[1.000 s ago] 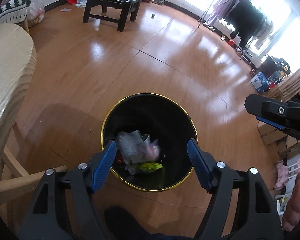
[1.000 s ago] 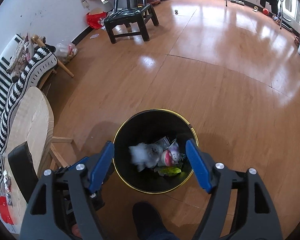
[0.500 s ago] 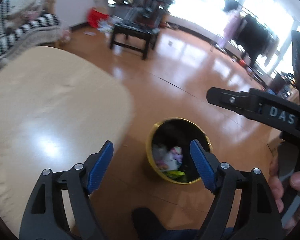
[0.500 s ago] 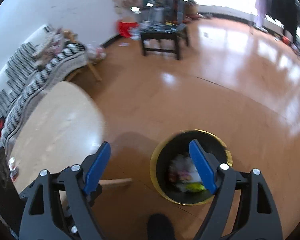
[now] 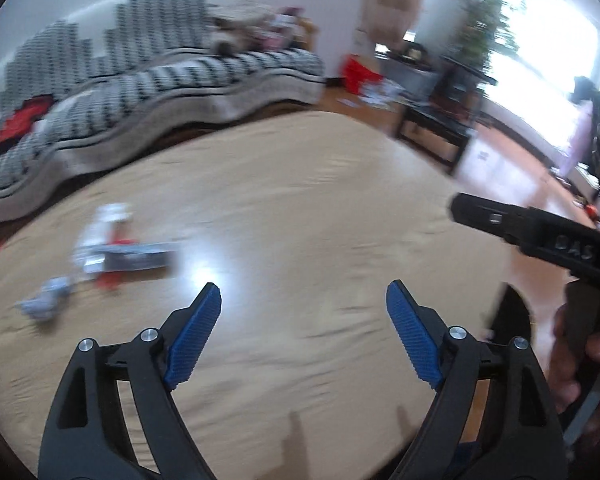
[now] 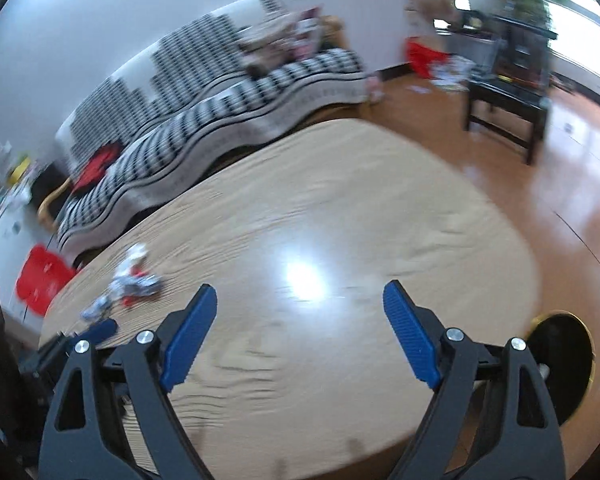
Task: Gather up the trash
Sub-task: 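Grasp the crumpled blue foil with left tool while right tool grasps silver blister pack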
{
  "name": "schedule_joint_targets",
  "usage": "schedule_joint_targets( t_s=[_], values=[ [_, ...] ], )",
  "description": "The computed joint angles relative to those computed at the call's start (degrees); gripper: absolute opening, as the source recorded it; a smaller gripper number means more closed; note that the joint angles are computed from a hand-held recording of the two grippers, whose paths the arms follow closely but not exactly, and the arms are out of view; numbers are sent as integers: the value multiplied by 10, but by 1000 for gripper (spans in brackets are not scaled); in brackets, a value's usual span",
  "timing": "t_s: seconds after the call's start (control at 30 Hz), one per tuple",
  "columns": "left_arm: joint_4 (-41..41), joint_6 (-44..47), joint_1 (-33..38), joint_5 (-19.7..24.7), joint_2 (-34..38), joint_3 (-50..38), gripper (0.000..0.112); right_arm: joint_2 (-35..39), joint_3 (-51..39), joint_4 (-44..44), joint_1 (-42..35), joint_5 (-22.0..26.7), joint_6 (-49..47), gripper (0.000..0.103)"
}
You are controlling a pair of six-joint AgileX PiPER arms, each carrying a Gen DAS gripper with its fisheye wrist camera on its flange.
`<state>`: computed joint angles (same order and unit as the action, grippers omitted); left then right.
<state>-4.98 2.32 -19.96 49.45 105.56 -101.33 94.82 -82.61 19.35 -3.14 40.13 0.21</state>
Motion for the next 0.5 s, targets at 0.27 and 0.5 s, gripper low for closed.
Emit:
schedule_joint_targets(
  t_s=[0.27,0.5],
  values=[
    [-54,81,195,-6,-10,28,84,134,-152,-96,151,33,74,82],
    [-29,127,272,-35,55,-13,84,314,-397,-132,226,139,50,82]
  ],
)
